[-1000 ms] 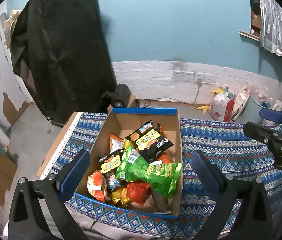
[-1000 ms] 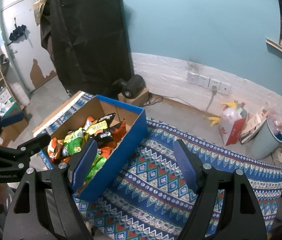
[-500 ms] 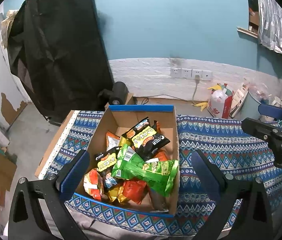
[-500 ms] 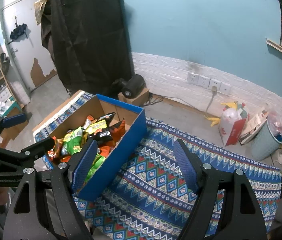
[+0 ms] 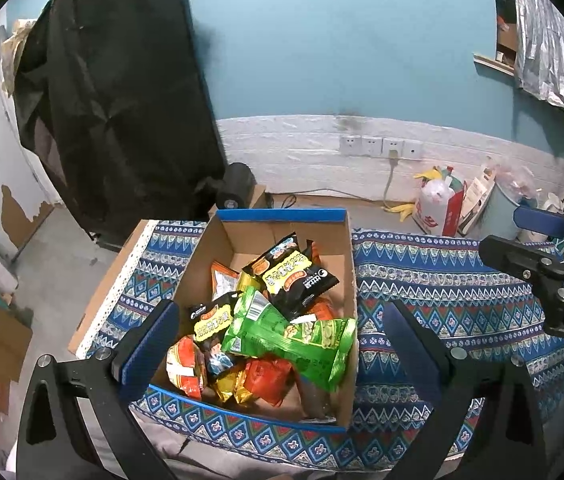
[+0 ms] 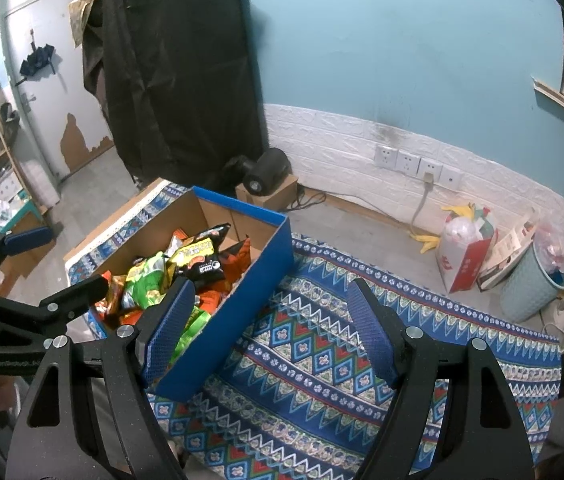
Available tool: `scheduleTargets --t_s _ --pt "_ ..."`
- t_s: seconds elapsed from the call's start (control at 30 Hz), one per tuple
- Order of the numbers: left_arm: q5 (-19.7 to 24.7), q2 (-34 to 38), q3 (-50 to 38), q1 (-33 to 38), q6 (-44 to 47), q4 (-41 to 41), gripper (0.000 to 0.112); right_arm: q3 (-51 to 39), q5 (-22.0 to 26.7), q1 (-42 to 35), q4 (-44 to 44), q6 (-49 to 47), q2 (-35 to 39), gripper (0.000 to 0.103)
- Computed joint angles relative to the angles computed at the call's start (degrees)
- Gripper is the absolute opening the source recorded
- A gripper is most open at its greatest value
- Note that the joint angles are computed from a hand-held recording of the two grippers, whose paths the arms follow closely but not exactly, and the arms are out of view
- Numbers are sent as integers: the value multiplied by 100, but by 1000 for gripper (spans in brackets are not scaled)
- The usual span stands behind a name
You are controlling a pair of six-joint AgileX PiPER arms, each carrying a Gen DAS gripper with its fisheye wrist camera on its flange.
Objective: Organize snacks
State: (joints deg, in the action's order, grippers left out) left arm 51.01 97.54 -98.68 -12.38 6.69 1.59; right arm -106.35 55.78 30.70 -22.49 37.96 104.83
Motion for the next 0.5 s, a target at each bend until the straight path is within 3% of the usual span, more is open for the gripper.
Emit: scheduleTargets --t_s 0.5 --pt "29 -8 -4 -15 -9 3 102 50 2 -46 30 -56 -57 77"
